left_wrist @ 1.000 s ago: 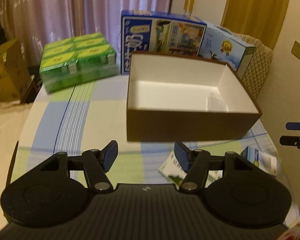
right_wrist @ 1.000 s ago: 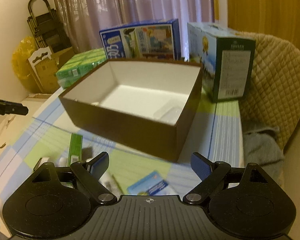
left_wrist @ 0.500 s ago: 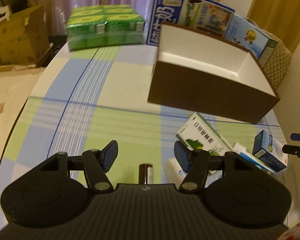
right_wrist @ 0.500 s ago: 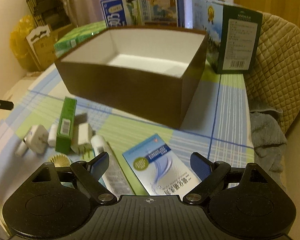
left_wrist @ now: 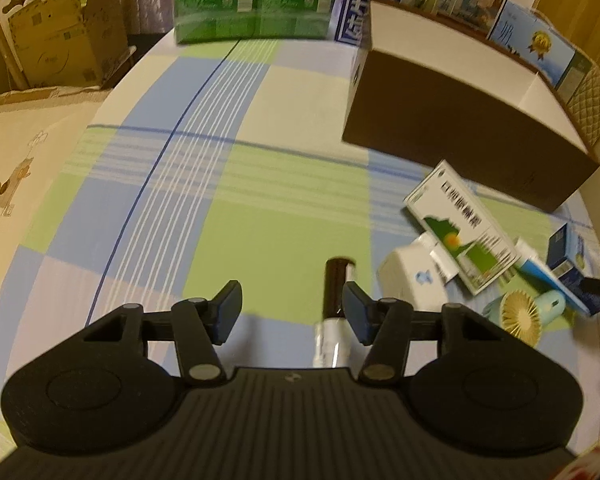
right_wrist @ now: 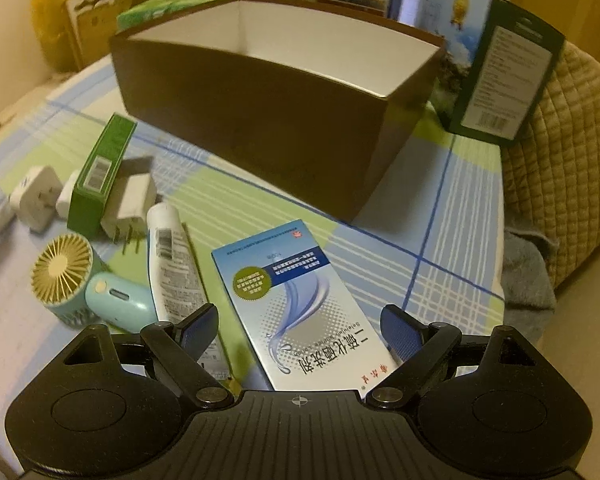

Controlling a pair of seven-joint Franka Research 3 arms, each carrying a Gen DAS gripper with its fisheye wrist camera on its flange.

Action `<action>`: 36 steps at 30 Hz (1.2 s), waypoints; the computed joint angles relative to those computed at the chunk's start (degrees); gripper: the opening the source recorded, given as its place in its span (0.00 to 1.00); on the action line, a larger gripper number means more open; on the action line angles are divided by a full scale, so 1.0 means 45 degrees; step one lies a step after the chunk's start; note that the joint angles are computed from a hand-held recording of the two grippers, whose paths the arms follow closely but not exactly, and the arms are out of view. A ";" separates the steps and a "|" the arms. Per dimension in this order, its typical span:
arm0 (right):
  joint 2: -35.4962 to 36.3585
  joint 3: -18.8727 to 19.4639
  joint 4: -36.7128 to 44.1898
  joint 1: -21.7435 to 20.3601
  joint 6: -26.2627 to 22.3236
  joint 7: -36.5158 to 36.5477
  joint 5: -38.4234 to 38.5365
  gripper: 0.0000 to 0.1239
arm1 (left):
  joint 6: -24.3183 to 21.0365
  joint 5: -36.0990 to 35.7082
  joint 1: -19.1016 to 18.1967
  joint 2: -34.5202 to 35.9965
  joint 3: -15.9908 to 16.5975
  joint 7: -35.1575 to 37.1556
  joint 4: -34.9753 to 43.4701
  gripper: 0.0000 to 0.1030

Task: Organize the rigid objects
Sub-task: 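Grasp the brown dropper bottle with left tool while right tool grasps the blue-white medicine box, then lift and carry the bottle and medicine box toward the brown box with both tools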

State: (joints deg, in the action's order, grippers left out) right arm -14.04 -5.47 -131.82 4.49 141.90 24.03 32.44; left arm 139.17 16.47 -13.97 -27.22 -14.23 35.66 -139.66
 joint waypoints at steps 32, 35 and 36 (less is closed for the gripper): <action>-0.0622 0.0083 -0.0684 -0.0352 0.0360 0.3048 -0.1808 0.54 | 0.0984 -0.0024 -0.0261 0.1879 -0.0149 0.1201 0.0396 0.25; -0.0563 0.0019 -0.0609 -0.0320 0.0244 0.3011 -0.1659 0.54 | 0.0900 0.0239 -0.0234 0.1966 -0.0207 0.1100 0.0488 0.19; -0.0542 -0.0003 -0.0580 -0.0309 0.0203 0.2951 -0.1609 0.54 | 0.0865 0.0313 -0.0233 0.1998 -0.0221 0.1075 0.0525 0.19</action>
State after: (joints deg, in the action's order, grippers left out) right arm -16.48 -5.48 -134.42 3.10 142.82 37.31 25.20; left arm 143.06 17.88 -15.01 -18.23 -15.22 40.50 -137.30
